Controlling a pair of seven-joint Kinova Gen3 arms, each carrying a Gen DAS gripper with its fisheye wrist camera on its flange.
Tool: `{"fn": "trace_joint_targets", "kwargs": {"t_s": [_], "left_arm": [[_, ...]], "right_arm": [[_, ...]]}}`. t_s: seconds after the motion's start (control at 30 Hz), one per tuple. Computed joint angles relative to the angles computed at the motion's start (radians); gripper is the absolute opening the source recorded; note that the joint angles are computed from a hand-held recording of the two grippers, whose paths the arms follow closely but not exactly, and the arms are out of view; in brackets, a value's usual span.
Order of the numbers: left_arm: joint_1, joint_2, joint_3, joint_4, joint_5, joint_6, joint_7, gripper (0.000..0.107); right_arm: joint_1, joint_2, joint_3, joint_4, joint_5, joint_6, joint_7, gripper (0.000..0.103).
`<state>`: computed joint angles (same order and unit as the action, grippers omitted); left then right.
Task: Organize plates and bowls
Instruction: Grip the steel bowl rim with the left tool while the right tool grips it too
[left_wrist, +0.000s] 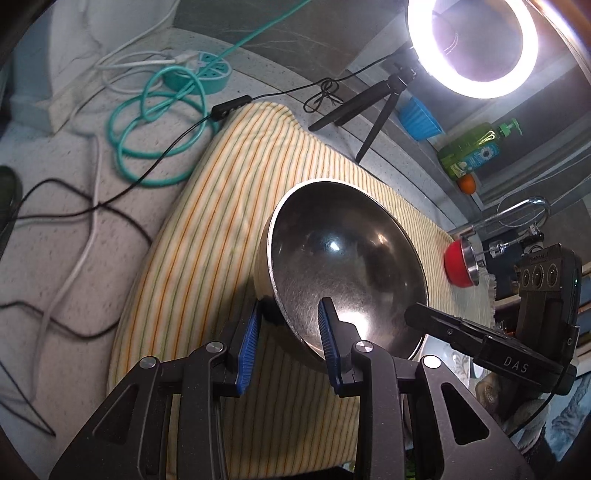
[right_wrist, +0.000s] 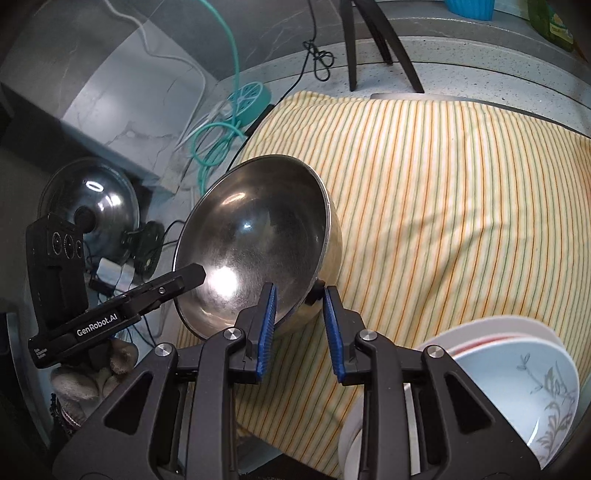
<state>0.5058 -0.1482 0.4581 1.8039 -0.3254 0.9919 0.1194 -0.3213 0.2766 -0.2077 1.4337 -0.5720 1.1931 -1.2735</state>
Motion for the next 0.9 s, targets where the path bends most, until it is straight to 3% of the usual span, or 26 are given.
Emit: {"fn": "trace_joint_targets", "kwargs": {"t_s": [0.37, 0.9], "left_arm": [[0.056, -0.011, 0.108, 0.005, -0.074, 0.074, 0.235, 0.028], [0.153, 0.024, 0.119, -0.003, -0.1, 0.105, 0.35, 0.028]], "right_arm": [[0.018, -0.051, 0.004, 0.095, -0.042, 0.05, 0.097, 0.027], [0.017, -0.083, 0.022, 0.154, -0.038, 0.082, 0.167, 0.027]]}}
